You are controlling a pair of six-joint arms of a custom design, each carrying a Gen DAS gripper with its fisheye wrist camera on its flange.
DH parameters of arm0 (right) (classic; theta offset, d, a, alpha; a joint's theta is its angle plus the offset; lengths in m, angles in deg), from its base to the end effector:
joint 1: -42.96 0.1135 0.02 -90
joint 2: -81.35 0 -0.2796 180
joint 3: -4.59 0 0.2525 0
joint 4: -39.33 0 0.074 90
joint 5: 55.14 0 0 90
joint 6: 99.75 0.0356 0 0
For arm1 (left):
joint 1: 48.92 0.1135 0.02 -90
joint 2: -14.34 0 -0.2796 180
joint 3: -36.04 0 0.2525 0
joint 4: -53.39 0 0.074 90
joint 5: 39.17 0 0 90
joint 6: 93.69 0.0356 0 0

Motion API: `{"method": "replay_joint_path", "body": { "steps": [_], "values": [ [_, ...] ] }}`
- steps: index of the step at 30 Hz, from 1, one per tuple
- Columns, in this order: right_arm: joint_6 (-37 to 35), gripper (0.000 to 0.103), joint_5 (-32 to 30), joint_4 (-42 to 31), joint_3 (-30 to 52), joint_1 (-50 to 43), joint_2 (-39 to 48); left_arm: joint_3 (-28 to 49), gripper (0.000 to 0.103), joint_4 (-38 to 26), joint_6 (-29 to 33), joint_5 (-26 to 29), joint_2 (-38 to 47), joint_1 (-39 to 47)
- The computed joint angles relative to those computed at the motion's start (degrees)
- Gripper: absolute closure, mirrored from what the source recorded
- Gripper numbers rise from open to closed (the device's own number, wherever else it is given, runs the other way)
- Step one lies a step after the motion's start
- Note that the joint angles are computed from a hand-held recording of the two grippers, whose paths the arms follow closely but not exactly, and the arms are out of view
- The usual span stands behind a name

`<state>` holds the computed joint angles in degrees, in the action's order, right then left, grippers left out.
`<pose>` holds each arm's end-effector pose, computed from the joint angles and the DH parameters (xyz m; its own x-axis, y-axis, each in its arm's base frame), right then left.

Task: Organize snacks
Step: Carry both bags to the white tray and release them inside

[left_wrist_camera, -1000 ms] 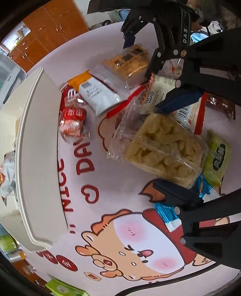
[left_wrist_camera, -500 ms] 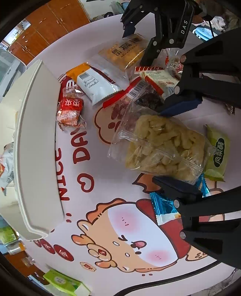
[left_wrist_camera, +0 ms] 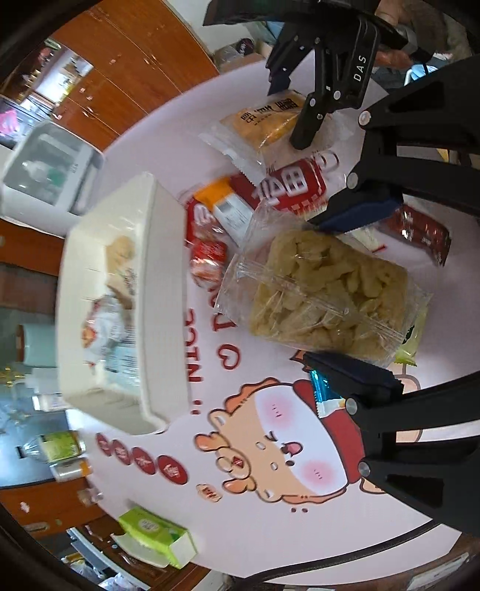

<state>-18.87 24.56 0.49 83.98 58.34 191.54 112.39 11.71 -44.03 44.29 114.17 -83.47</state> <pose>0.3563 0.1046 0.1444 -0.8417 -0.3933 -0.3701 -0.4601 0.8810 0.1104 0.2867 -0.1925 0.1891 -0.9089 -0.1550 -0.3871 -0.0844 0.9775 -0.1931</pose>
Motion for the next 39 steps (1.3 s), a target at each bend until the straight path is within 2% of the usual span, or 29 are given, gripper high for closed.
{"method": "replay_joint_path", "body": {
  "steps": [10,15,19,25,33,39],
  "values": [
    [-1.6,0.032,-2.58,-2.36,0.59,0.12,-10.8,4.68,0.042,-8.04,0.71,-7.42,-9.63,-0.93],
    [-2.93,0.031,-2.51,-4.12,4.92,0.73,-13.36,10.3,0.042,-13.49,4.34,-12.21,-12.22,1.28],
    [-3.41,0.031,-1.74,-5.36,10.66,1.54,-12.88,14.63,0.042,-15.42,7.73,-13.65,-12.75,4.31],
    [-3.08,0.031,0.75,-6.59,20.39,2.92,-10.52,23.4,0.042,-17.2,13.79,-14.74,-10.56,8.18],
    [0.04,0.03,3.06,-6.59,33.33,4.82,-5.07,36.52,0.042,-16.89,20.68,-14.8,-3.05,11.4],
    [3.53,0.029,5.1,-8.29,44.61,5.5,2.98,44.91,0.042,-16.84,22.48,-12.41,4.53,13.56]
  ]
}}
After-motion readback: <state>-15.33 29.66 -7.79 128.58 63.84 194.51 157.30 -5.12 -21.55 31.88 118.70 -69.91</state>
